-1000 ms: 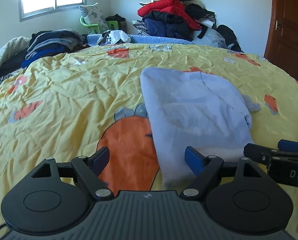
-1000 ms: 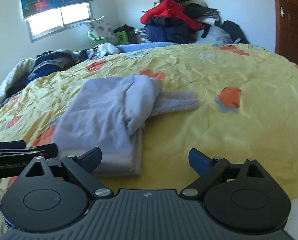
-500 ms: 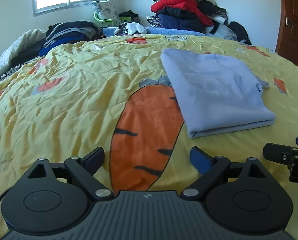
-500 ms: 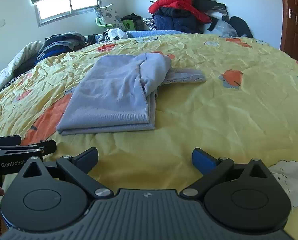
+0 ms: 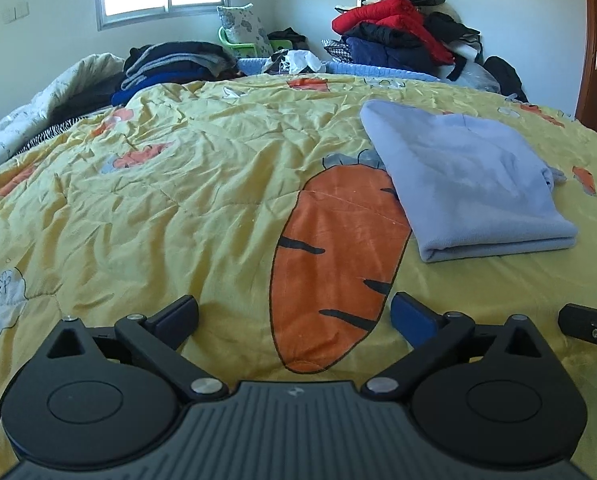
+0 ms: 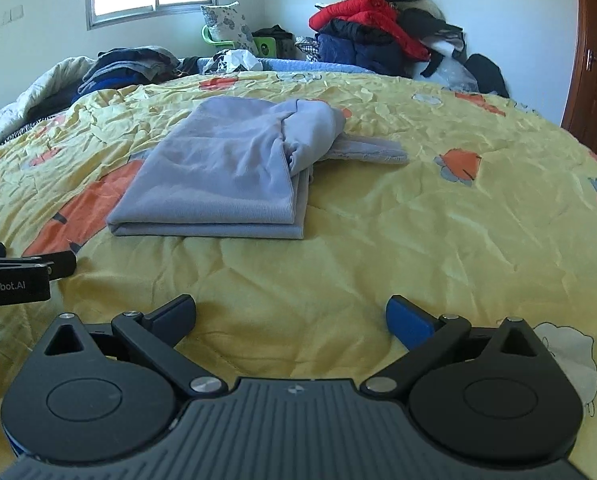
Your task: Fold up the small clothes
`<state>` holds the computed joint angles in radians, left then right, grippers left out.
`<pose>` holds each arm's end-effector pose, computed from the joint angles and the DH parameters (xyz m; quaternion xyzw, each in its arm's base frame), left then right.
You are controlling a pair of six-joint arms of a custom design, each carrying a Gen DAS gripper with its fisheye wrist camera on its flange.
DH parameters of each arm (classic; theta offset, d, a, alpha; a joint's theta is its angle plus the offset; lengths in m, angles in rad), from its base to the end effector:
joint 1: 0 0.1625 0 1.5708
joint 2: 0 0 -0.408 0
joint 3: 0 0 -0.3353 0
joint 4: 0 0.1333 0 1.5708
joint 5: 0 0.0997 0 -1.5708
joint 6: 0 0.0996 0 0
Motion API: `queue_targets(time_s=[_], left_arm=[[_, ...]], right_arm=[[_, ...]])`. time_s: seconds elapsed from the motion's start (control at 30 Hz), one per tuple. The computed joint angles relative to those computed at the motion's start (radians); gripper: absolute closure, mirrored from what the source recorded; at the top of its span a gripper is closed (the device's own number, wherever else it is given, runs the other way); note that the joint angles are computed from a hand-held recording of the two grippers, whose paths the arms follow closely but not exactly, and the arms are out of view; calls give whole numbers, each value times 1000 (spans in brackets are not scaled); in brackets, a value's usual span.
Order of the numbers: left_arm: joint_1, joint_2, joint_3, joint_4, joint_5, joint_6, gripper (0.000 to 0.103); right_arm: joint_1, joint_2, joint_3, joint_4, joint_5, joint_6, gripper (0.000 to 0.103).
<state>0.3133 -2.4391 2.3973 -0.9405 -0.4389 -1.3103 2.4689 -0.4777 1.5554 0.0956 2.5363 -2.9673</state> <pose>-0.0101 -0.2382 0.3496 0.1341 0.8116 -0.4229 0.3800 0.3848 -0.2409 -0.0361 0.2217 -0.8445 0.3828 0.3019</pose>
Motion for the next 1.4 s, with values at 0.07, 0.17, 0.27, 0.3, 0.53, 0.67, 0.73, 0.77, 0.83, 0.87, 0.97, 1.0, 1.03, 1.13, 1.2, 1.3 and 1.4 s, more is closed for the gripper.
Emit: queue_targets(time_s=[0.07, 0.17, 0.27, 0.3, 0.53, 0.67, 0.73, 0.77, 0.83, 0.87, 0.97, 1.0, 1.03, 1.13, 1.2, 1.3, 1.4], left_arm=[[-2, -6, -1, 1, -5, -8, 0], [6, -14, 2, -22, -4, 12, 0], [7, -17, 2, -25, -5, 16, 0], [7, -15, 2, -26, -4, 15, 0], [2, -17, 0, -15, -6, 10, 0], [-17, -23, -3, 12, -18, -3, 0], [-18, -24, -3, 12, -19, -3, 0], [-18, -24, -3, 14, -19, -4, 0], [-19, -26, -4, 17, -20, -5, 0], [-19, -26, -3, 15, -20, -5, 0], [-20, -25, -4, 20, -20, -8, 0], [-20, -25, -4, 21, -20, -8, 0], [-21, -25, -4, 21, -20, -9, 0], [-20, -26, -5, 20, -20, -7, 0], [-20, -26, -5, 21, -20, -7, 0], [-20, -26, -4, 21, -20, -7, 0], [-20, -26, -4, 21, -20, -7, 0]], right_arm=[[1, 2, -1, -3, 5, -4, 0], [1, 5, -1, -6, 10, -7, 0], [1, 5, -1, -6, 9, -7, 0], [1, 6, -2, -6, 9, -7, 0], [2, 3, 5, -15, 8, -5, 0], [2, 0, 11, -22, 37, 40, 2], [4, 16, -10, 6, 49, 43, 0], [6, 25, -23, 22, 54, 40, 0], [5, 25, -24, 22, 49, 35, 0], [5, 23, -22, 21, 47, 35, 0], [4, 21, -18, 18, 47, 33, 0], [4, 21, -19, 18, 46, 34, 0], [5, 23, -21, 19, 47, 35, 0], [5, 23, -21, 20, 47, 35, 0], [4, 21, -18, 18, 46, 34, 0], [5, 23, -21, 19, 47, 35, 0], [5, 24, -22, 20, 47, 36, 0]])
